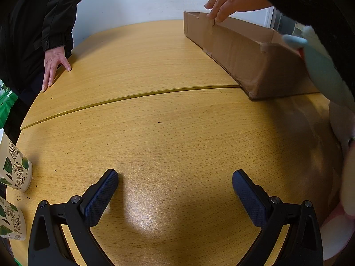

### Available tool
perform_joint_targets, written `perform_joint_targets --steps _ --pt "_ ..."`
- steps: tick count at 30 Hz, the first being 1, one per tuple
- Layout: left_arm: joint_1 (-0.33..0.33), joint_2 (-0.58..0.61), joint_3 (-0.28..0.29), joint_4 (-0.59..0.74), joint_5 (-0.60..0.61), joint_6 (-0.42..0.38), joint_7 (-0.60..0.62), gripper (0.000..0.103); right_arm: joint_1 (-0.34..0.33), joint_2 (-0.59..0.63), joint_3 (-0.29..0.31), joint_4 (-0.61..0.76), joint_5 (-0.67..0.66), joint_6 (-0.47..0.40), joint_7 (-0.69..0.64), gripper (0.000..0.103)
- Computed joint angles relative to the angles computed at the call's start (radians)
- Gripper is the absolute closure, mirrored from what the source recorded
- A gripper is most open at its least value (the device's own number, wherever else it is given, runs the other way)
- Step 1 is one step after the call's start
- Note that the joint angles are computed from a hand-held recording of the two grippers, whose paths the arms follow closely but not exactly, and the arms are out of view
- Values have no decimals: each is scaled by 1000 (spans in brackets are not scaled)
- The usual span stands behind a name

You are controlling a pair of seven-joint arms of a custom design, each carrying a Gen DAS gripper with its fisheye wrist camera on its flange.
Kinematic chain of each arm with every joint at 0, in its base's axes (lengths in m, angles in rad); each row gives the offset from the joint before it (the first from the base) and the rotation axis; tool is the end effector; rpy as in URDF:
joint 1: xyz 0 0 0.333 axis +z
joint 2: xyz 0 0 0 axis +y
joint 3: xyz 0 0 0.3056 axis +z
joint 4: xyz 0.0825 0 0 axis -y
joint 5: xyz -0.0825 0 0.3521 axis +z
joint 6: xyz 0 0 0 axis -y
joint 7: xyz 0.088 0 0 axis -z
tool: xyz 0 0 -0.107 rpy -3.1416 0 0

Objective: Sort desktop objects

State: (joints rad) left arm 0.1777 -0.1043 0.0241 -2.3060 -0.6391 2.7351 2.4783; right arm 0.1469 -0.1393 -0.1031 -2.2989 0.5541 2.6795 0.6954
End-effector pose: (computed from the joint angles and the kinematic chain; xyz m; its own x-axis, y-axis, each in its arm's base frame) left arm 0.4939 0.1247 0.4508 -0.1845 -0.9827 0.0136 -0.7854 0.1391 -0.6032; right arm 0.5053 0.0044 0.4665 0.4622 -0.8868 0.0023 -0.7171 -0.3753 -0.5873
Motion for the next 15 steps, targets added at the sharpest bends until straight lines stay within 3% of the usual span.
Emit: perform_joint_targets --steps 15 --pt "-1 0 1 1 2 -1 -1 0 0 4 4 4 -3 1 8 0"
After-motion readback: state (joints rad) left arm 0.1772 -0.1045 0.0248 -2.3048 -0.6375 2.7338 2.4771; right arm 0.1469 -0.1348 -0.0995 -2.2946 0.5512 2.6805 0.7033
